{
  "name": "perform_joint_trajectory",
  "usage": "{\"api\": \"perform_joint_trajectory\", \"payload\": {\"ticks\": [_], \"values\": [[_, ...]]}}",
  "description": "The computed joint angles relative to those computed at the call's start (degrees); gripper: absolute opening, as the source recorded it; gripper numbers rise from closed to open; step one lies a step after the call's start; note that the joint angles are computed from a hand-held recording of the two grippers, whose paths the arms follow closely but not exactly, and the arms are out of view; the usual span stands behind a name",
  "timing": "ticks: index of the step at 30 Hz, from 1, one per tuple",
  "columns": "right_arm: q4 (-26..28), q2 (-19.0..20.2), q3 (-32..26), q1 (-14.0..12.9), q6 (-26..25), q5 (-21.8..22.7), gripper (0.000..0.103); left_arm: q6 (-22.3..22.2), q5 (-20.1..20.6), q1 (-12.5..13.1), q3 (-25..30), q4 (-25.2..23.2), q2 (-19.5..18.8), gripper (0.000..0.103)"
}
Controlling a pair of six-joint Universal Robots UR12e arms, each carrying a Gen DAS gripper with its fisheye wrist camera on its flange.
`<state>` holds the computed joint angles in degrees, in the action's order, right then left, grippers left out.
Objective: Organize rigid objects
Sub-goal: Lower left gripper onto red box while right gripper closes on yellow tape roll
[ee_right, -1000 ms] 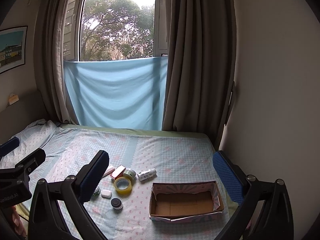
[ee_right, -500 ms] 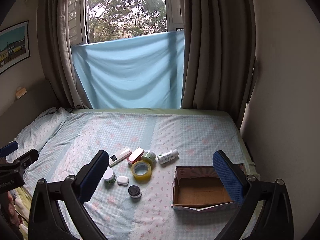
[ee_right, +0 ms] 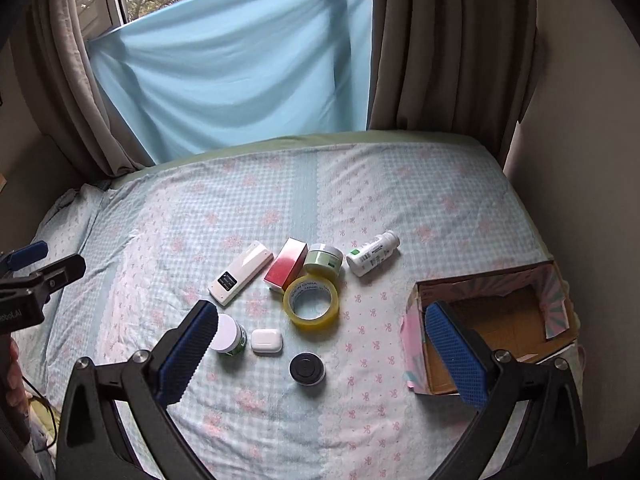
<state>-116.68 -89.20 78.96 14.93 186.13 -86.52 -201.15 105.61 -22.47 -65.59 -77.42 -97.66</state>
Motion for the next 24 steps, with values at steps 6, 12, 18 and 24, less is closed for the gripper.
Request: {"api": "perform_joint_trajectory", "payload": {"ticks": [6, 12, 18, 24], "values": [[0.13, 5.23, -0.43, 2.5, 1.22, -3.14, 0.103, 8.21, -7.73, 3.74, 2.78, -0.4, -6.44, 0.102], [1.04, 8.89, 0.15, 2.72, 1.85, -1.54, 0.103, 12.21, -13.31, 4.5, 9.08, -5.85, -14.64, 0.102], [1.28, 12.03, 0.97, 2.67, 4.78, -2.07, 0.103, 15.56, -16.93, 4.31, 13.98, -12.48, -21.62, 0.102], [0.8, 14.7, 1.29, 2.89, 5.27, -2.76, 0.103, 15.82, -19.54, 4.44, 16.46, -16.86, -25.99, 0.09]]}}
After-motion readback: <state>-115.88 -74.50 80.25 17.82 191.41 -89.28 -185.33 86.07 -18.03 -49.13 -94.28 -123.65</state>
